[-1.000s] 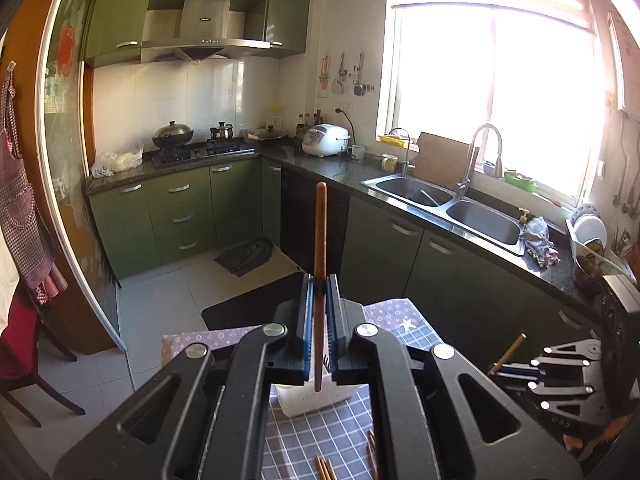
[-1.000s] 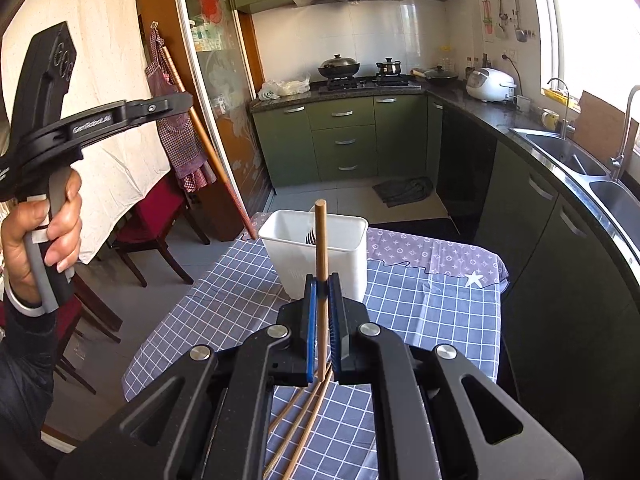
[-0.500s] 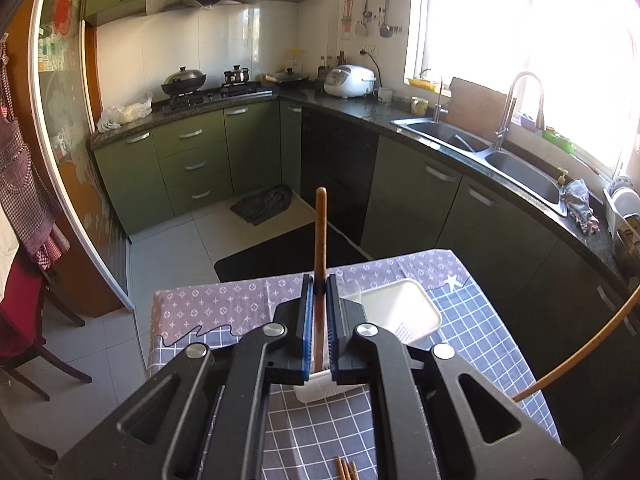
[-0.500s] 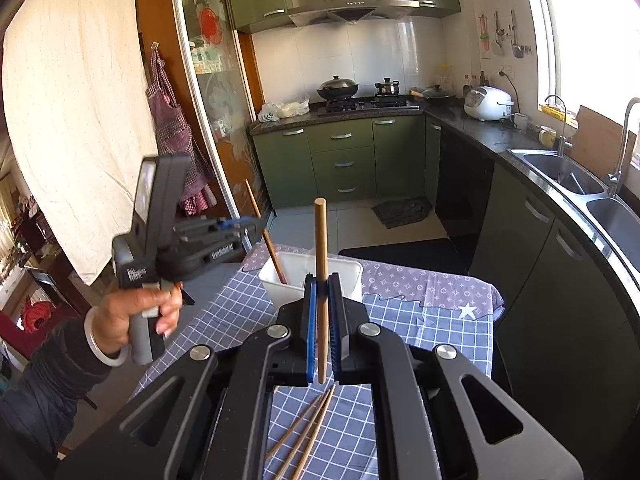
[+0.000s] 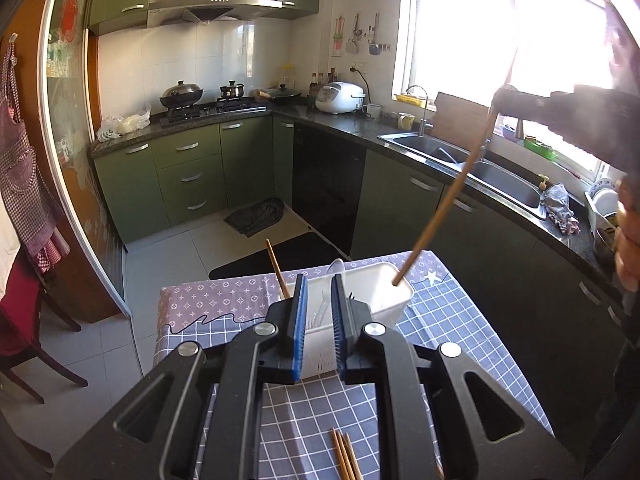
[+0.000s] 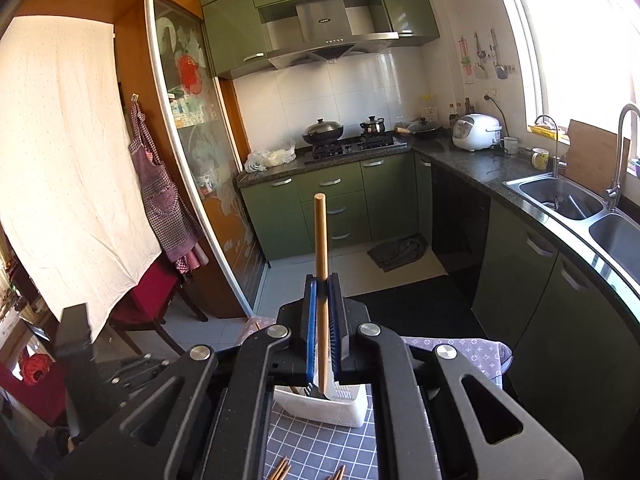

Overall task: Organize utensils
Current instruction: 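Drop the chopstick into the caddy with the right tool while the left tool returns to the chopsticks, then move the left tool down toward the pair of chopsticks on the cloth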

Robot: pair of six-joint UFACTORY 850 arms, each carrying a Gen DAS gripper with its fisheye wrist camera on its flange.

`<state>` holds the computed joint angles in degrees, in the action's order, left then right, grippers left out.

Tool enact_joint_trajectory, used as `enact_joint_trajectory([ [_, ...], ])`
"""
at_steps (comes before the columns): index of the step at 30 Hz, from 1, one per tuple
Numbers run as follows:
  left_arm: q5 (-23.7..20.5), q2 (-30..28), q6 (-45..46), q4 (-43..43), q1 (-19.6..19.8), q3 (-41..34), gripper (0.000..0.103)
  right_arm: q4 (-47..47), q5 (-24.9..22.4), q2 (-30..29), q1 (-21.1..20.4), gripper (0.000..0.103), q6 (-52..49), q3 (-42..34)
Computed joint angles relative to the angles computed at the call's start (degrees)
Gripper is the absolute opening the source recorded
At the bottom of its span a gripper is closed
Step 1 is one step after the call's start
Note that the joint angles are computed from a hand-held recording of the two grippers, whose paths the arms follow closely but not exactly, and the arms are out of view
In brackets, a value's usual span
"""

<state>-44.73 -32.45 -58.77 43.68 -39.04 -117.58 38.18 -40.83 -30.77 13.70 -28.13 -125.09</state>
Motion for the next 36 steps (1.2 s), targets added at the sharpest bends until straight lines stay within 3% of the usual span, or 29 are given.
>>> enact_joint_trajectory([
  [4,-0.1,2.6,0.5,-1.1,-0.9,4.3,0.011,-6.8,-2.8,-6.0,1.6,0.007,5.8,-5.8],
  [11,0.0,4.0,4.5,-9.7,-0.8,7.9,0.011,-10.0,-4.1,-8.6,3.0,0.007,6.3,-4.3],
  [19,0.0,3.5,7.3,-17.1,-0.9,10.9,0.011,-1.2,0.9,2.9,0.8,0.008,-4.0,12.4],
  [26,-1.9,1.1,11.1,-25.4,-0.7,11.7,0.011,4.4,-1.5,8.6,-1.9,0.015,-9.1,19.7],
  [29,-4.4,-0.2,12.3,-28.0,-0.5,11.8,0.011,6.0,-2.0,11.7,-2.7,0.028,-12.5,24.9],
  [36,-8.9,-4.2,19.3,-40.6,1.3,11.0,0.011,0.0,-3.5,16.1,-2.3,0.028,-13.6,36.4],
])
